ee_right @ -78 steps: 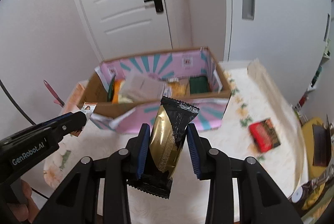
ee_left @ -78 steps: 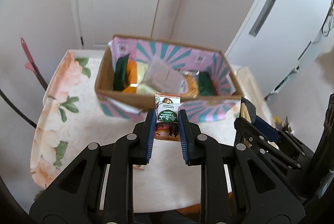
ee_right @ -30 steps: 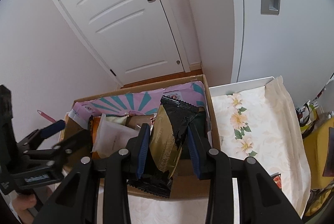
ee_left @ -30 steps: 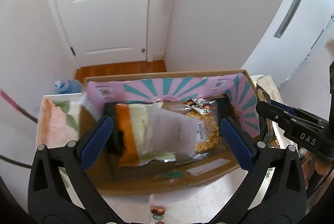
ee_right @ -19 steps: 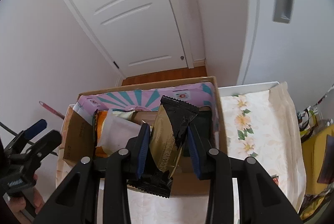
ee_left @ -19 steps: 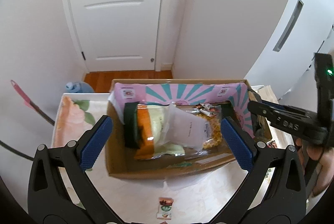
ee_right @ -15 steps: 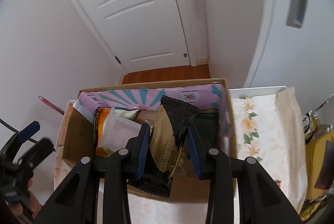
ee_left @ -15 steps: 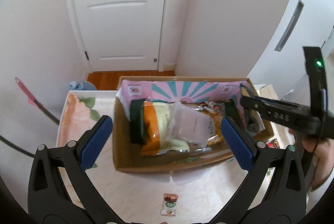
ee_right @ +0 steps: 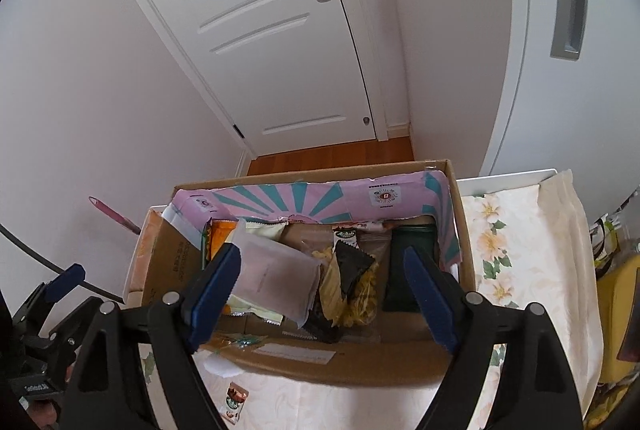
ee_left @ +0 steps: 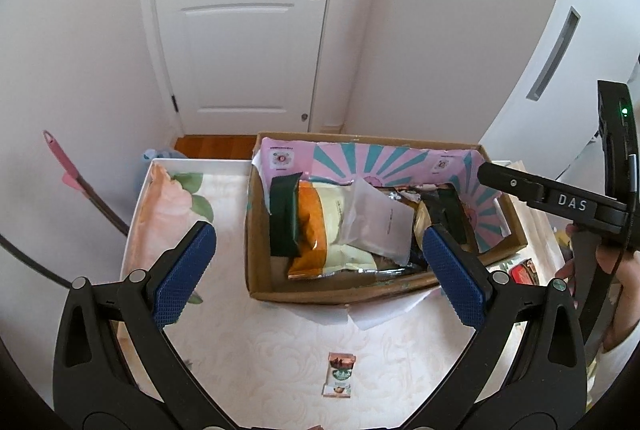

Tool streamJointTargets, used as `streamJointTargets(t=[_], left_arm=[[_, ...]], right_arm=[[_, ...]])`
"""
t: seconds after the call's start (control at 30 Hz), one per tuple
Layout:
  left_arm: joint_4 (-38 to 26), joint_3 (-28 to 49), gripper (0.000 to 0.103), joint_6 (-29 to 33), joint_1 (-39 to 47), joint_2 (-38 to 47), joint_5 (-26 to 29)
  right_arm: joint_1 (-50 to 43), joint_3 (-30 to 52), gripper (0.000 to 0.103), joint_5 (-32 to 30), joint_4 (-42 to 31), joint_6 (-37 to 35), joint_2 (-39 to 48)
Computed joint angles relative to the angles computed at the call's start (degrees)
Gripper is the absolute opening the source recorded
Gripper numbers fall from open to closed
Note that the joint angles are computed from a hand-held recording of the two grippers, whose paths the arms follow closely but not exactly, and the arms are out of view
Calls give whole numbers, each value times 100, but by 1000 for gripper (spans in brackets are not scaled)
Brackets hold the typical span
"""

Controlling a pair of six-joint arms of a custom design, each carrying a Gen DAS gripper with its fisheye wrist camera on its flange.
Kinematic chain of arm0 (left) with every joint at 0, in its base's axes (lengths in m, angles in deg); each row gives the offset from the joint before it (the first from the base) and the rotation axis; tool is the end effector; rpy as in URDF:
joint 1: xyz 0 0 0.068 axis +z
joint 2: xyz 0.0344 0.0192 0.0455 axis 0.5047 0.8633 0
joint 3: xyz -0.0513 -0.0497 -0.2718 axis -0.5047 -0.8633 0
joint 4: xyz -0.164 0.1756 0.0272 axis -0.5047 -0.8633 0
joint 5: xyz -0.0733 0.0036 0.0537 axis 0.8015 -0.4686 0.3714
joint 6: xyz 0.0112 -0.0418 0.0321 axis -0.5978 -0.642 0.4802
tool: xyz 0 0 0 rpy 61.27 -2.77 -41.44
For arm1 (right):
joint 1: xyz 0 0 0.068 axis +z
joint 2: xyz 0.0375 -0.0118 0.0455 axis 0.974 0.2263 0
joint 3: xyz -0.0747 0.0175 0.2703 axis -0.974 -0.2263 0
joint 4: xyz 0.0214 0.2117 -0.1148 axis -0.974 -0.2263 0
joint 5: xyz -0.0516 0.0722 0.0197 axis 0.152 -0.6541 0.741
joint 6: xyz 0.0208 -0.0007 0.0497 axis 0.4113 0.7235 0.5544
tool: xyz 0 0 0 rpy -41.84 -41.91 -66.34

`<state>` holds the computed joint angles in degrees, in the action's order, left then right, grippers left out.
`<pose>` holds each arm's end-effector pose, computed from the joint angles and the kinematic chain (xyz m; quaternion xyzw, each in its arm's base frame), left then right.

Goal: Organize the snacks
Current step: 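Open the right tool to drop the black-and-gold bar into the box, then move the left tool to the last small candy pack and grasp it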

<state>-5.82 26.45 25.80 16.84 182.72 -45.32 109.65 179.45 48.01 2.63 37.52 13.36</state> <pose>0.3318 -0.0880 0.3683 0.1807 0.9172 -0.1386 0.3269 0.2882 0.1751 0.3601 0.1545 0.9309 0.1130 0.3111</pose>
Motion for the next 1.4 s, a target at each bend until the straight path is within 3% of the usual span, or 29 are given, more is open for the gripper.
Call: streamJointTargets(t=[0.27,0.33,0.77,1.03,1.1,1.23,1.4], left_arm=[[98,-422,103,-188,62,-701,-208],[64,-558,103,-285,42,-916,-274],[-33,-2196,103,-781,-649,-2542,-1197],[70,-3487,103,-938,-924,-3209,-1049],[232,-3756,102,-886,-919,-3217,-892],[809,-4314,100,-676,-786,-2998,-512],[1885,-4956,79,-325,-699,-2291,-321]], right_arm=[[437,48,83,560,-268,-59,-409],[545,2,103,674,-323,-88,-555],[1724,-803,103,1786,-1123,229,-1998],[2922,-1978,103,2243,-1620,1289,-2769],[3282,-2095,103,2490,-1929,1786,-2659],[3574,-2757,103,2373,-1560,2134,-2748],[3902,-3548,103,2473,-1060,2640,-2663]])
